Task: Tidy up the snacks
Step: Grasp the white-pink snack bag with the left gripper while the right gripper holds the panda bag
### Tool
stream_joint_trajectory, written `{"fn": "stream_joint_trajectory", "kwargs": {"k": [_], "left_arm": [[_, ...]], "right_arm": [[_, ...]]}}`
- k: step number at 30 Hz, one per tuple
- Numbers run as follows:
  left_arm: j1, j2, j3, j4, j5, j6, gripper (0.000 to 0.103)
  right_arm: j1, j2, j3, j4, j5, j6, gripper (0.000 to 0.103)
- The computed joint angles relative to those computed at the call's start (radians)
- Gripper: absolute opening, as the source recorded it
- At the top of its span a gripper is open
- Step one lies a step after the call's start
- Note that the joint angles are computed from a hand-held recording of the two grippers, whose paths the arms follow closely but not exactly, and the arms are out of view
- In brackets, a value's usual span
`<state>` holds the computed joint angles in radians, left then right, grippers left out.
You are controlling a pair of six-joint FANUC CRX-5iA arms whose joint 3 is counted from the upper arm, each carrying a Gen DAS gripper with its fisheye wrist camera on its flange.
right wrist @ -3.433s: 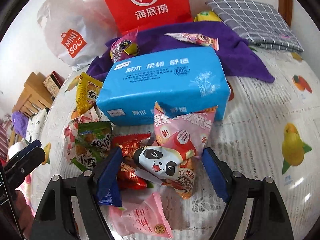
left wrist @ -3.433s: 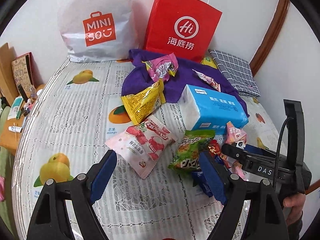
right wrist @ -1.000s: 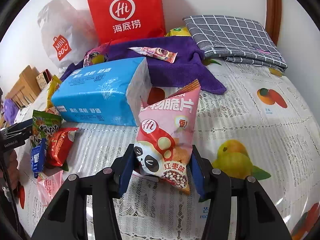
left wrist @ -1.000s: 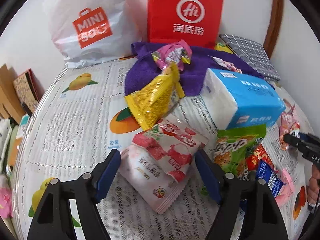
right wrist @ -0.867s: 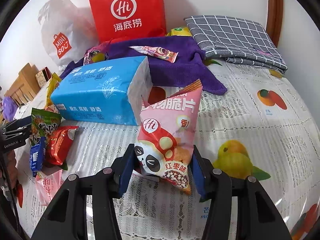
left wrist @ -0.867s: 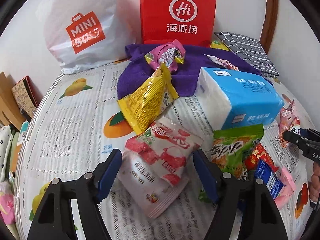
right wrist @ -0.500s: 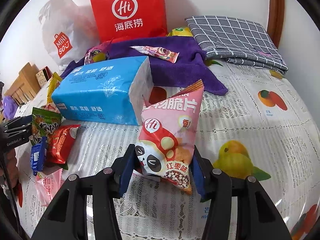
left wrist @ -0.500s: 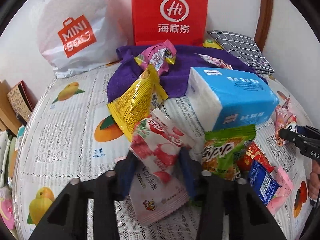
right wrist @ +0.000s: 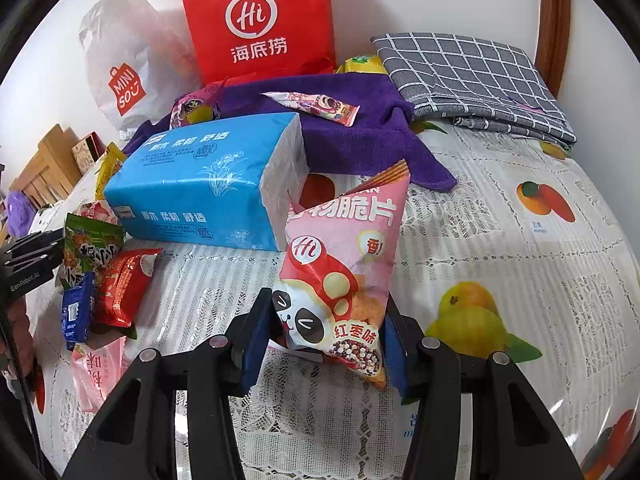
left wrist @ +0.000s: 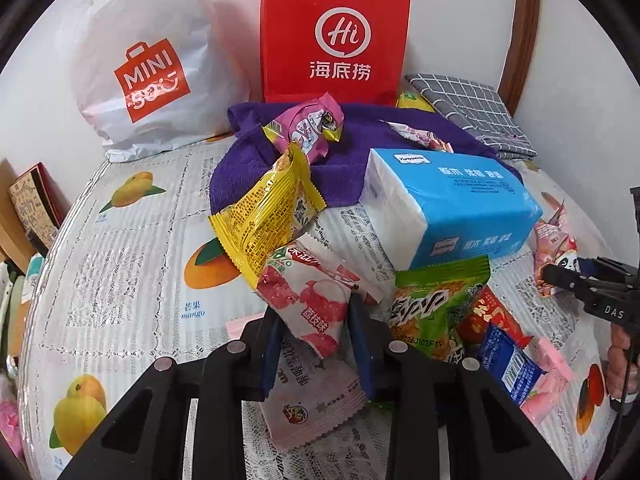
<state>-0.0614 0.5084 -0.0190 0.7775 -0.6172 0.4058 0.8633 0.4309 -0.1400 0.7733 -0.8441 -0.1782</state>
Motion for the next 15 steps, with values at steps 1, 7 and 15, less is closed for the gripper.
{"fn": "stream_joint_trajectory", "kwargs": {"k": [1,7,15], "left_arm": [[0.0,0.002,0.003,-0.004,-0.002,0.007,0.03],[-0.001,-0.009,-0.022,0.056,0.012,-0.043,0.019],[0.003,-0.016,-0.037,0.094,0.001,-0.074,0.014]], "right_arm": [[0.001,0.001,0.001,0.0,-0.001,0.0,0.05],[0.0,0.003,0.005,-0.005,-0.007,0.001,0.05],[0.0,0.006,0.01,-0.008,-0.011,0.004,0.05]]}}
